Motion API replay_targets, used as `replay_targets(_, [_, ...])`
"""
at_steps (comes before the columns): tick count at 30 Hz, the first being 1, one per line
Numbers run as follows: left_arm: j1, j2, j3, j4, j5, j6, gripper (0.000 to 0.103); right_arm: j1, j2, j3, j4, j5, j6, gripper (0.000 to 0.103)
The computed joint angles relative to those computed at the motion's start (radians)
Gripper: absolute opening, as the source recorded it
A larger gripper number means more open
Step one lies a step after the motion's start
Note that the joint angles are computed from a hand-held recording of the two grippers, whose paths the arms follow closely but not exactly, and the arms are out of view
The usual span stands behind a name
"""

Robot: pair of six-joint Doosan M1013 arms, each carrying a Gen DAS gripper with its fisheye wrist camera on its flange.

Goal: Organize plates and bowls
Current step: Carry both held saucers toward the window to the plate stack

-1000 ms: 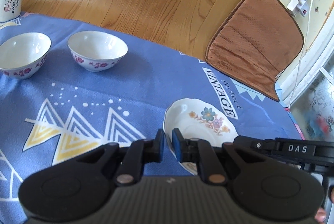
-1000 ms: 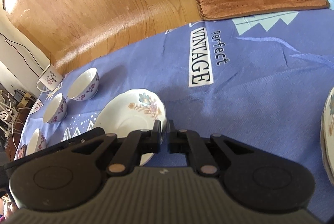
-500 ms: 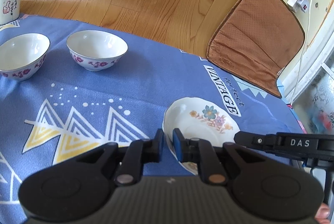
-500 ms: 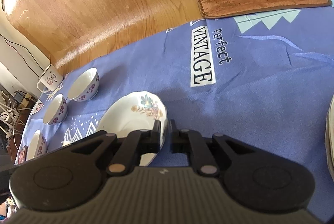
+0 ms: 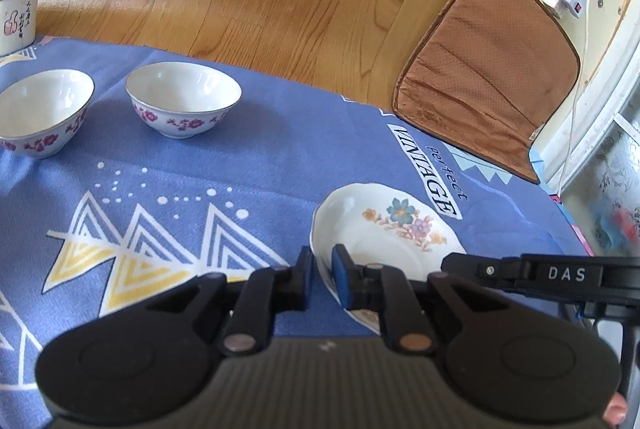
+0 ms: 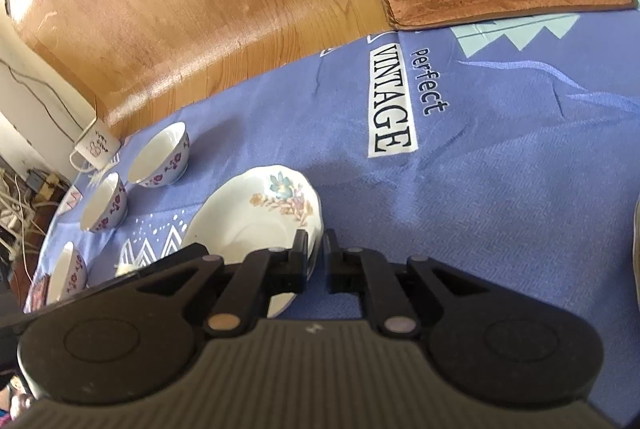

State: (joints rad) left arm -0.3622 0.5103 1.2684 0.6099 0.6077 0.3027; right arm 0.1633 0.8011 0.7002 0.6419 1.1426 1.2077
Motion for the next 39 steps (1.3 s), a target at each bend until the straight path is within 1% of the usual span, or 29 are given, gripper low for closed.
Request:
replay_targets(5, [0.003,-0.011,0.010,-0.012,-0.012,-0.004,0.011,0.001,-0.011,0.014,-0.005,-0.005,-0.031,0.011])
replay_targets(10, [0.004,-0.024,0.026,0.038,-0.022,-0.051,0.011,0.003,-0.011,0.011,0.011,-0.006,-0.040,0.011])
replay_targets(16, [0.005,-0.030,0.033,0.056,-0.016,-0.077,0.011,0.011,-0.033,0.046,0.023,-0.047,-0.099,0.011])
replay_targets(23, [-0.004,-0.024,0.018,0.060,0.000,-0.058,0.011,0.007,-0.038,0.057,0.029,-0.056,-0.112,0.011])
replay_targets(33, [-0.020,-0.003,-0.026,0.049,0.033,0.007,0.011,-0.012,-0.052,0.085,0.058,-0.083,-0.119,0.011])
replay_targets(36, [-0.022,-0.009,-0.016,0.055,0.044,0.007,0.012,-0.015,-0.052,0.088,0.067,-0.076,-0.116,0.011])
replay_targets(39, [-0.023,-0.031,0.020,0.072,0.062,-0.038,0.012,-0.015,-0.053,0.095,0.103,-0.048,-0.142,0.011])
